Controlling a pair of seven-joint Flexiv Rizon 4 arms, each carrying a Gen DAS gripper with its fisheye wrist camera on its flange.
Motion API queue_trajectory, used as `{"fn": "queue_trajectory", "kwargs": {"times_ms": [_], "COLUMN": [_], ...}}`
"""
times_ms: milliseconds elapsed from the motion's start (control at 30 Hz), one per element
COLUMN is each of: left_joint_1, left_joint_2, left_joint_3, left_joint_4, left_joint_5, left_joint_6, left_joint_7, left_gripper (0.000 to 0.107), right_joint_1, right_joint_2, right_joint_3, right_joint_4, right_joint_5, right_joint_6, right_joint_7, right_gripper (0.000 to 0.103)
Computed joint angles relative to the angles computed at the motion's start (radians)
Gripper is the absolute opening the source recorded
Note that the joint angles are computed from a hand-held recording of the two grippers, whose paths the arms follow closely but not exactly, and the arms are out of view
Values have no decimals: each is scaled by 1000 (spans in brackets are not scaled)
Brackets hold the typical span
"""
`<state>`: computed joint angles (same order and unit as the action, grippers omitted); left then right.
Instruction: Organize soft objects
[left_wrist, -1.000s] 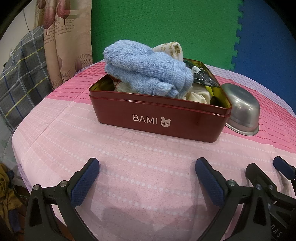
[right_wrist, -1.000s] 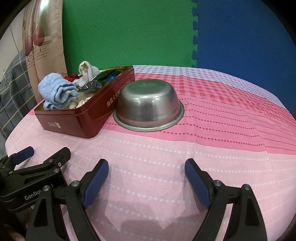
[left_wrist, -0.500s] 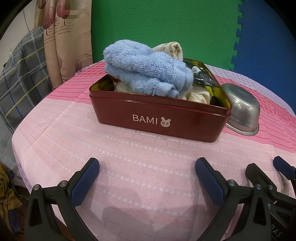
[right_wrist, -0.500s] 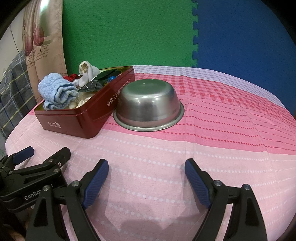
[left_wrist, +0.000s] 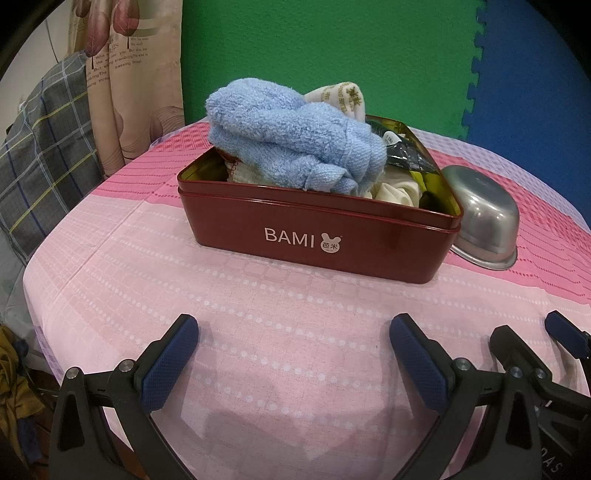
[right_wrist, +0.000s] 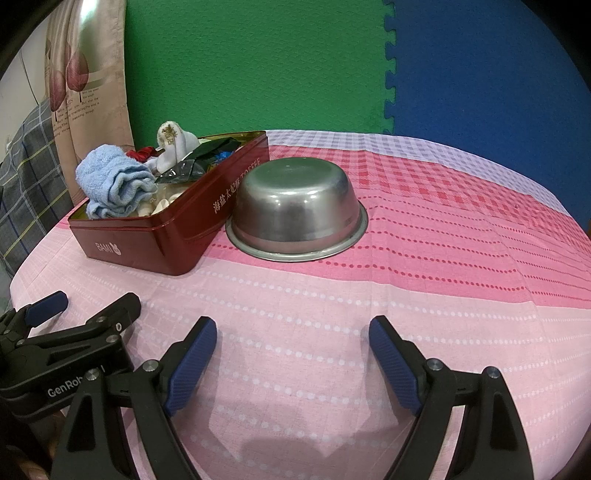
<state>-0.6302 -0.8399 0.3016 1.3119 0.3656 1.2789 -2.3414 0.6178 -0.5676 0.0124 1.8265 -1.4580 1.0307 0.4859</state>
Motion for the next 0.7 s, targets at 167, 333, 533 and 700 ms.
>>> {"fn": "queue_trajectory", "kwargs": {"times_ms": [167,333,533,700], "left_joint_1": [2,6,7,15], "left_joint_2": [1,-1,-6,11], "left_joint_3": [-2,-11,-9,-12], "left_joint_4": [0,-4,-3,18], "left_joint_5": [1,-4,-4,-30], "left_joint_6": [-1,-7,13,28], "left_joint_7": [1,9,9,-1], "left_gripper": [103,103,103,103], "right_joint_1": [0,0,-1,-68], "right_joint_2": [0,0,0,45], "right_joint_3": [0,0,1,-15], "right_joint_4": [0,0,1,40], "right_joint_5": [1,0,0,-128], "right_joint_6": [0,0,1,158], "right_joint_7": [0,1,-1,187], "right_gripper": [87,87,87,87]}}
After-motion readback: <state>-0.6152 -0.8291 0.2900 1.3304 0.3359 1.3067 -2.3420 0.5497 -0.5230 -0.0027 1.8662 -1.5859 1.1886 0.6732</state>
